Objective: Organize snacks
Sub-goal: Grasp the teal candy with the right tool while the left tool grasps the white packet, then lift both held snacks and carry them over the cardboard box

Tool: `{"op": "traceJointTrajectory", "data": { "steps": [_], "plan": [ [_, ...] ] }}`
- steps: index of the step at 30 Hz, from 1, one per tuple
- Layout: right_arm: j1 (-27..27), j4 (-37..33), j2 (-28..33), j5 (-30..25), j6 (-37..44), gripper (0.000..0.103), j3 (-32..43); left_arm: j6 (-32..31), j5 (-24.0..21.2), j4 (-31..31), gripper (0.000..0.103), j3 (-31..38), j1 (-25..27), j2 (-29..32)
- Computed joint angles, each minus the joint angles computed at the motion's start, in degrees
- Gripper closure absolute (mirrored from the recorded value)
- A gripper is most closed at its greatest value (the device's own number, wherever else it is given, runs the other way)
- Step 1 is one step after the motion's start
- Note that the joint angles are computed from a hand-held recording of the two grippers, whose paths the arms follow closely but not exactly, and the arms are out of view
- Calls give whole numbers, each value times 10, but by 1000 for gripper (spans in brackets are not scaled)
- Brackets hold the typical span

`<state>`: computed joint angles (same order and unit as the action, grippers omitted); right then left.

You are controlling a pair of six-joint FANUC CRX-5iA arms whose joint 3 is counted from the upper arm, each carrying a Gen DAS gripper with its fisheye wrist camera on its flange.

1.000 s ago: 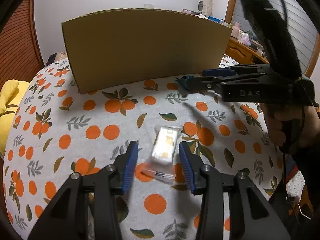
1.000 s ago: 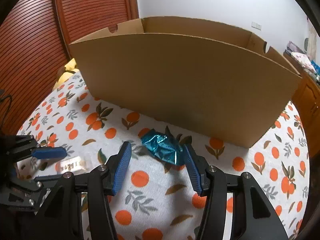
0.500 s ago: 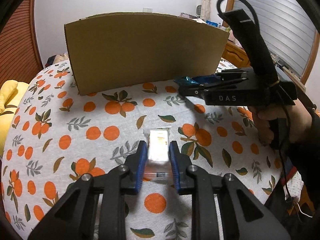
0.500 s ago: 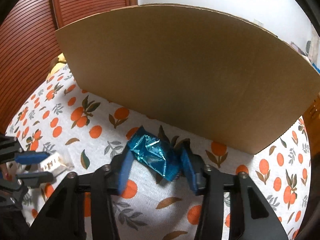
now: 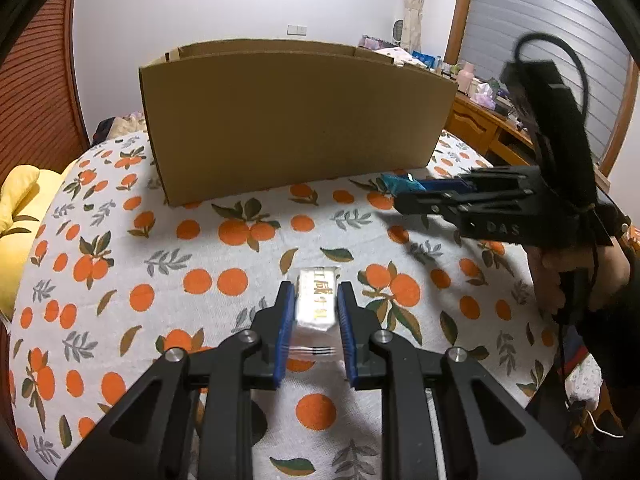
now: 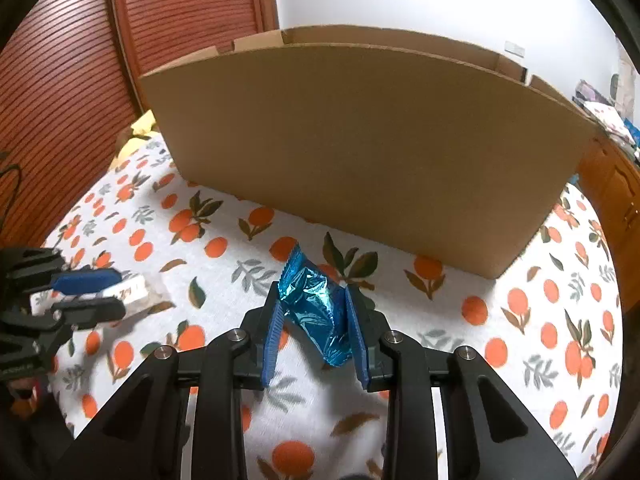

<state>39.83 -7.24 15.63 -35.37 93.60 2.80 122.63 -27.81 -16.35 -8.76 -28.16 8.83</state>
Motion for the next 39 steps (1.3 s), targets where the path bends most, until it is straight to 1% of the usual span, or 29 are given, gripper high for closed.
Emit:
{"op": "traceJointTrajectory", "data": {
  "steps": [6, 9, 13, 17, 18, 19, 21, 25, 29, 39],
  "plan": [
    [2, -8, -26, 16, -2, 74, -26, 2, -4, -9, 84, 5, -2, -2],
    [4, -6, -36, 22, -1, 74, -37, 6, -17, -13, 84, 12, -3, 5],
    [8, -2, -43, 26, -1, 74, -45, -4, -28, -2, 84, 17, 0, 18],
    [12, -4, -50, 32, 2, 74, -52, -17, -38, 14, 79, 22, 4, 28],
    [13, -5, -52, 33, 4, 74, -53, -14, -39, 10, 79, 24, 3, 29],
    [13, -6, -54, 33, 5, 74, -55, -13, -42, 6, 79, 27, 1, 31],
    [14, -8, -57, 34, 8, 74, -57, -13, -45, 2, 83, 30, -1, 31],
    [17, -5, -64, 38, 8, 74, -62, -12, -30, 1, 85, 23, 0, 25],
    [18, -6, -74, 45, 9, 74, -64, -12, -27, -10, 85, 29, 0, 13],
    [17, 27, -88, 69, -7, 74, -46, -27, -33, -44, 84, 92, 9, 4]
  ]
}}
